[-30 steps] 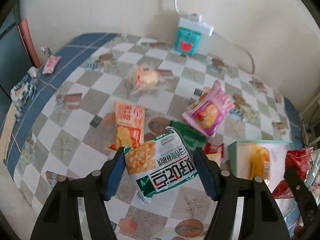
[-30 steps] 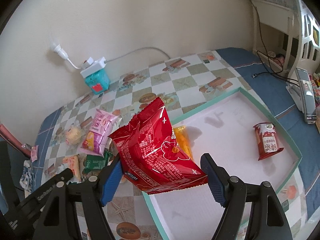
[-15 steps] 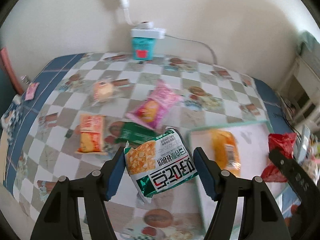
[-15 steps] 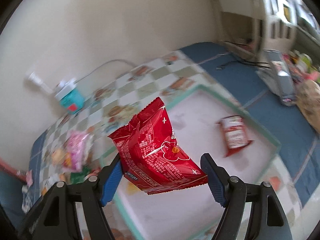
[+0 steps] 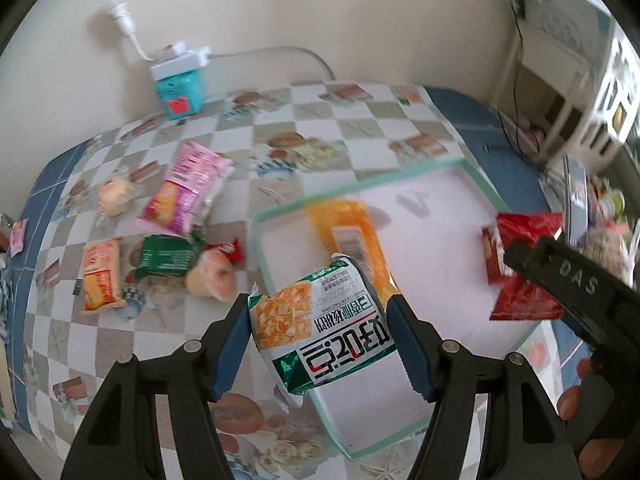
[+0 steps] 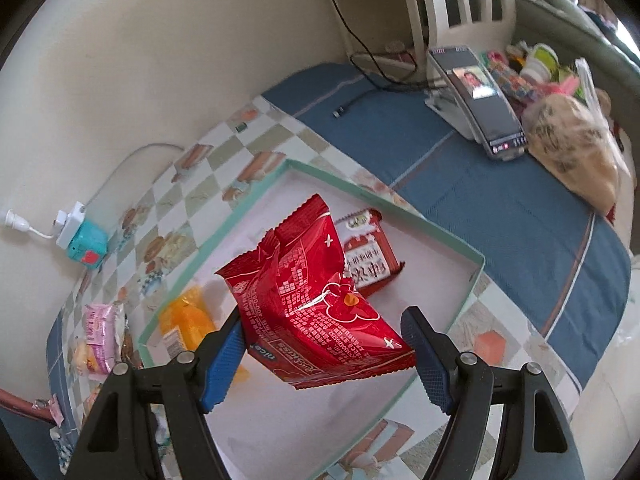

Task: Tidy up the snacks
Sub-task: 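Carry the red bag and white-green pack over the tray and release both, then withdraw both open tools from the tray toward the snack pile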

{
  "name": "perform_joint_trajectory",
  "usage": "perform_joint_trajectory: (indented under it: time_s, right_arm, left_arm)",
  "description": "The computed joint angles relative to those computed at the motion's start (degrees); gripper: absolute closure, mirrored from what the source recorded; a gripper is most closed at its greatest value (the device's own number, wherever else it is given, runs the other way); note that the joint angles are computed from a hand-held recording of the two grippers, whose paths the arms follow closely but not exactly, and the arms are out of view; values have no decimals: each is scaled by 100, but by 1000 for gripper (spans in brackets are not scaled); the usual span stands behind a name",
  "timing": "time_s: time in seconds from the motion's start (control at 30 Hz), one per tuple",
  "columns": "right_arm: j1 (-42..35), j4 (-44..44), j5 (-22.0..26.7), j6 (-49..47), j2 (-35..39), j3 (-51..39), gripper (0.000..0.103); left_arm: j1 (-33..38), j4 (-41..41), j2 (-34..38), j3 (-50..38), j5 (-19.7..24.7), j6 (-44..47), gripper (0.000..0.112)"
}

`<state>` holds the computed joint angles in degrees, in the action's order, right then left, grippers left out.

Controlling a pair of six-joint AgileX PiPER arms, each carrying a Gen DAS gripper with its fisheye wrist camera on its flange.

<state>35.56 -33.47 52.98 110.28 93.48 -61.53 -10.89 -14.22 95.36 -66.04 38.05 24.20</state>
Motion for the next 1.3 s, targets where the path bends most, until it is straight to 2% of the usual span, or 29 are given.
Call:
perform_joint_trajectory:
  time_s: [0.47, 0.63, 0.7, 0.8, 0.9, 1.1, 1.17, 1.3]
  right_arm:
    - [-401, 945, -701, -645, 322, 180, 23]
    - [-444, 1061, -736, -722, 375, 165, 22]
    - [-476, 1086, -790, -704, 393, 176, 20]
    - [-485, 1088, -813, -691, 408, 174, 13]
    - [-428, 943, -772, -522, 390, 178, 1]
    - [-367, 760, -802, -351, 335, 207, 0]
    - [-379, 770, -862, -384, 363, 193, 0]
    - [-347, 760, -815, -455, 424, 94, 0]
  left_arm:
    - [-448, 563, 429, 13, 123, -276, 42]
    - [-507, 629, 412, 78, 64, -291, 38]
    - [-496, 645, 395, 88, 50, -292, 32]
    - [-463, 668, 400, 62, 70, -319, 30]
    - [-379, 713, 433, -11, 91, -428, 20]
    - [31, 765, 541, -261, 42, -904, 20]
    - [197, 812, 592, -346, 16, -1200, 15]
    - [666, 977, 717, -574, -90, -1928, 14]
